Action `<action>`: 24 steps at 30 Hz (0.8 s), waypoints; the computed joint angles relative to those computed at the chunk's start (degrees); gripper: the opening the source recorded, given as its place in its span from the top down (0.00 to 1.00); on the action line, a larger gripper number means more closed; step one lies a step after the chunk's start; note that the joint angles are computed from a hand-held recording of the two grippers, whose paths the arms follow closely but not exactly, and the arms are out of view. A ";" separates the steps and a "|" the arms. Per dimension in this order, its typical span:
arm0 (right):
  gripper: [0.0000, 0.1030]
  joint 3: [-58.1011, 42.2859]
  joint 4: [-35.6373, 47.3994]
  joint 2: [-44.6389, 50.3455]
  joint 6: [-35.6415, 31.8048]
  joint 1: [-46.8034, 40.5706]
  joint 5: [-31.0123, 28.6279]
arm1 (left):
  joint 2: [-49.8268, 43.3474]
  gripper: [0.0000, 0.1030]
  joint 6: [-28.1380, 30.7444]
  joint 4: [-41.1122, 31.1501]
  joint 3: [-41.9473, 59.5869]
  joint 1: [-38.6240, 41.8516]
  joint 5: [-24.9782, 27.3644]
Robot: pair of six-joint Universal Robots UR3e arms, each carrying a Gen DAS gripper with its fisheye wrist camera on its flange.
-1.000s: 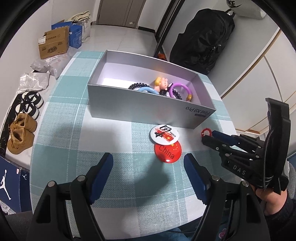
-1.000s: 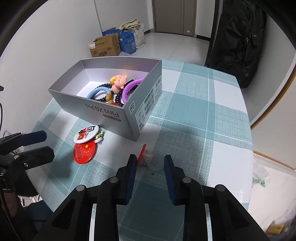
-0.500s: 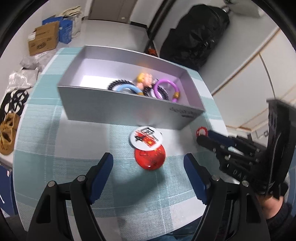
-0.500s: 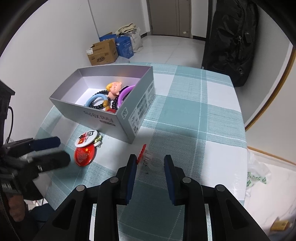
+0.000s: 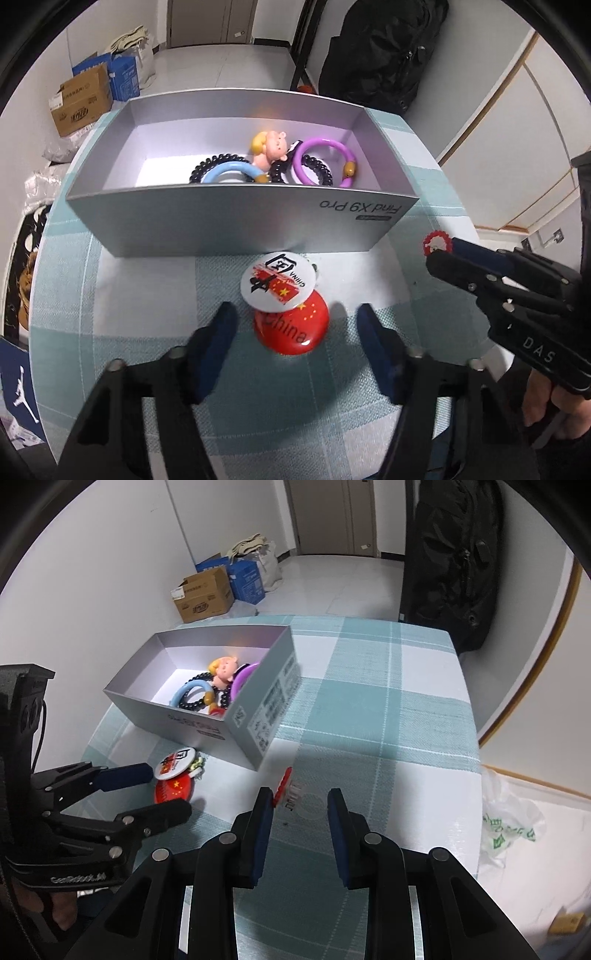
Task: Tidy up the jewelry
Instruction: 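Lower the left gripper onto the red 'China' badge and close it, then lift the red badge with the left gripper while the right gripper grasps another small red charm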
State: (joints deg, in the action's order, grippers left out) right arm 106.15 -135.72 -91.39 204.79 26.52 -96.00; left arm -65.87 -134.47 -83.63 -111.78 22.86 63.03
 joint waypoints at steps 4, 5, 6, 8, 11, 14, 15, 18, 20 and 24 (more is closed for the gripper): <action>0.72 0.82 0.30 -0.98 0.40 -0.82 0.35 | 0.79 0.60 -0.50 4.37 -1.67 -1.97 2.46; 0.72 1.09 0.38 -1.25 0.60 -1.19 0.78 | 1.11 0.60 -0.24 5.07 -2.05 -2.24 3.09; 0.72 1.38 0.35 -1.49 0.73 -1.42 1.06 | 1.07 0.62 -0.22 5.94 -2.34 -2.56 3.53; 0.72 1.60 0.40 -1.72 0.97 -1.81 1.40 | 1.64 0.64 0.36 6.69 -2.97 -2.66 4.12; 0.72 1.72 0.14 -1.81 0.98 -1.64 1.26 | 2.39 0.64 1.96 5.37 -3.06 -1.68 3.73; 0.72 2.05 0.10 -1.93 1.03 -1.67 1.17 | 2.88 0.64 3.21 4.03 -2.92 -1.21 3.53; 0.72 2.23 0.11 -2.08 1.21 -1.73 1.22 | 3.49 0.64 4.16 2.94 -2.92 -0.57 3.33; 0.72 2.79 -0.09 -2.68 1.58 -2.09 1.26 | 4.16 0.64 5.40 1.18 -2.83 0.42 2.82; 0.72 2.91 -0.07 -2.91 1.86 -2.12 1.19 | 4.17 0.64 6.40 -0.96 -2.18 1.49 2.06; 0.72 2.59 -0.20 -2.56 1.95 -1.28 0.52 | 3.75 0.64 6.59 -2.79 -1.31 1.84 1.55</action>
